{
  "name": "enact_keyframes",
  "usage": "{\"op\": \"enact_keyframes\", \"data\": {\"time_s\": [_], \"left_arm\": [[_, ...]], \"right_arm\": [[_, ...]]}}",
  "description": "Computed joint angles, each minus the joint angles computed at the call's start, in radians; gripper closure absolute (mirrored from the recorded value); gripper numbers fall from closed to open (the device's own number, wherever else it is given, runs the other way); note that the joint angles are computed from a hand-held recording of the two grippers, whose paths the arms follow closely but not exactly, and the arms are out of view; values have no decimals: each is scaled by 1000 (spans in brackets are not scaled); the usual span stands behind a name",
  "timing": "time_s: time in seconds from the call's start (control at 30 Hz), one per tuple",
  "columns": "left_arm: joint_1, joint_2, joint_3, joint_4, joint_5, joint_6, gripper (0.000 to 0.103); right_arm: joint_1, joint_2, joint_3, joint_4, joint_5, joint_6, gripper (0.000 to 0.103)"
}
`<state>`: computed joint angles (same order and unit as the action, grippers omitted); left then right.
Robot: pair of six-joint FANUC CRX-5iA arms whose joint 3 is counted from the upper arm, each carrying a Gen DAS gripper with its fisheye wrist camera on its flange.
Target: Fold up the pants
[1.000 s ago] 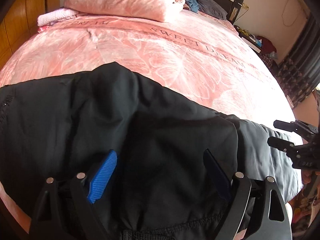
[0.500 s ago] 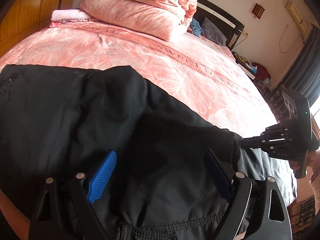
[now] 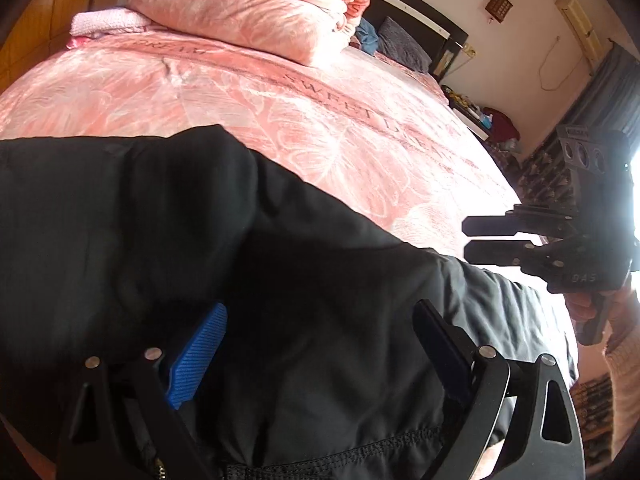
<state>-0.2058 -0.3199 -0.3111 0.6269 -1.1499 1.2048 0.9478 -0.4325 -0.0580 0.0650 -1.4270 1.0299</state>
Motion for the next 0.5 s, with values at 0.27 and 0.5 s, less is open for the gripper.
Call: {"op": "enact_keyframes", "data": {"time_s": [0.27, 0.5], "left_arm": [[-69, 427, 549, -104, -375, -506, 11], [-176, 700, 882, -221, -669, -559, 33]], "right_arm": [[265, -261, -223, 217, 80, -450, 58], [821, -529, -448, 634, -103, -1068, 53]]}}
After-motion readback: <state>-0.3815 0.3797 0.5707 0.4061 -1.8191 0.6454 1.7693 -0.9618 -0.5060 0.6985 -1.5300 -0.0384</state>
